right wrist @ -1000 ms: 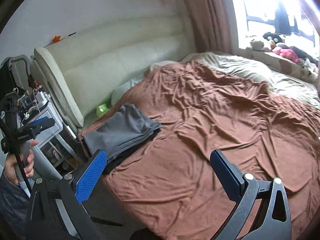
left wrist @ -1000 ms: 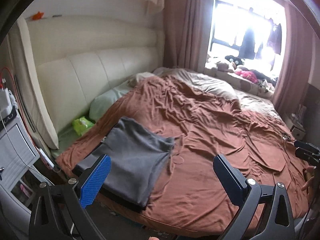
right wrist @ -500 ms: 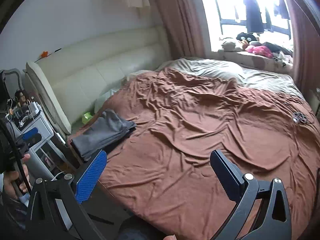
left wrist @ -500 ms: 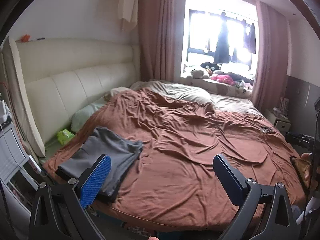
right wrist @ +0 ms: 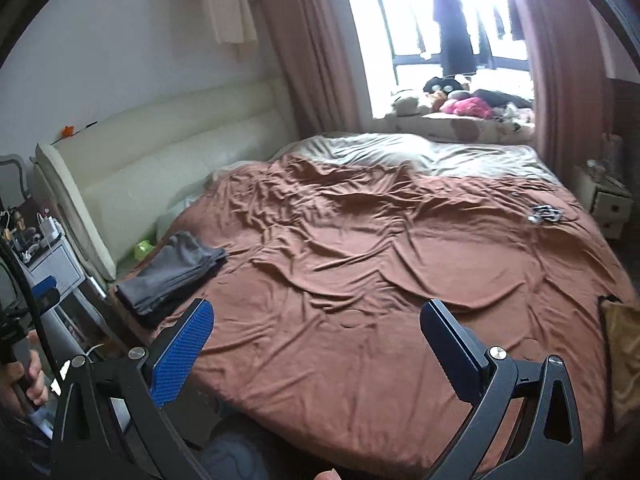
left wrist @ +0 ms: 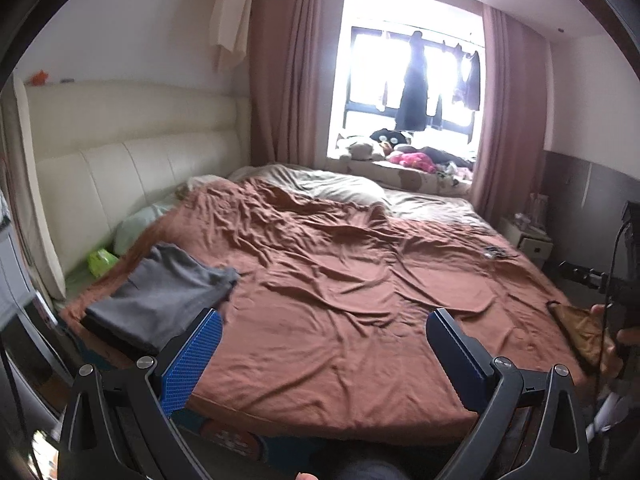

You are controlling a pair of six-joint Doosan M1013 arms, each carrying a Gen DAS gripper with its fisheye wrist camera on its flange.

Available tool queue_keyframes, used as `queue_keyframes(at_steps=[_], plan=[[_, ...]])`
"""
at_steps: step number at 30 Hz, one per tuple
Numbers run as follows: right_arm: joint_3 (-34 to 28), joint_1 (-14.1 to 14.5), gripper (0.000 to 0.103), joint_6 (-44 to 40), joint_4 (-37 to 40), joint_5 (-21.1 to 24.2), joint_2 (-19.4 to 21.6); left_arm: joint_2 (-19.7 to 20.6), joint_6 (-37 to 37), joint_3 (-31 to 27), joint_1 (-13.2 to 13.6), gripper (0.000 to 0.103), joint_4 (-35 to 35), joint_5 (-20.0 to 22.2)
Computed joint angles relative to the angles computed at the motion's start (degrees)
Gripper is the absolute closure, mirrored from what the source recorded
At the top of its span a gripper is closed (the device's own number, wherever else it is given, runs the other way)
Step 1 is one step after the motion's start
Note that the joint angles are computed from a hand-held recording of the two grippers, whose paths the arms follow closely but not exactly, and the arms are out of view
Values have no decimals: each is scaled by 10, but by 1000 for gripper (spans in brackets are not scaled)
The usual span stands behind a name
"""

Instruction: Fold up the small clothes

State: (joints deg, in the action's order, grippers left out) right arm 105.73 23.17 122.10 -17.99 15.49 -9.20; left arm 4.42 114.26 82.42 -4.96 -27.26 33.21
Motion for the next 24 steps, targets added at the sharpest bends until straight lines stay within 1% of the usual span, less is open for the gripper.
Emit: queue_keyframes(at_steps=[3, 5, 7, 9, 11, 13, 16, 18, 21, 24], plan=[[24, 9, 0, 105, -105, 0, -18, -20, 8, 25, -13, 1, 3, -18], [38, 18, 0, 158, -162, 2, -29, -31, 17, 39, -17, 1, -14, -21], [54, 27, 0, 219, -228, 1, -40, -47, 9, 61, -28, 1, 0, -42], [70, 43, 0, 300, -316, 14, -51, -58, 18, 76, -33, 1, -9, -51], [85, 53, 0, 344, -361, 18, -59, -71, 18, 95, -38, 1, -11, -61], [96, 70, 0, 391, -407, 31, -64, -80, 15, 109, -43, 1, -10, -71], [113, 84, 0, 435, -447, 42, -74, -92, 24, 130, -48, 1, -18, -80], [123, 94, 0, 472, -481, 49, -79, -100, 19, 143, -53, 1, -4, -93], [140, 96, 0, 529, -524, 42, -88, -109, 15, 160, -60, 1, 13, -113], [151, 103, 0, 591, -578, 47, -86, -110, 38, 172, -63, 0, -2, -116]])
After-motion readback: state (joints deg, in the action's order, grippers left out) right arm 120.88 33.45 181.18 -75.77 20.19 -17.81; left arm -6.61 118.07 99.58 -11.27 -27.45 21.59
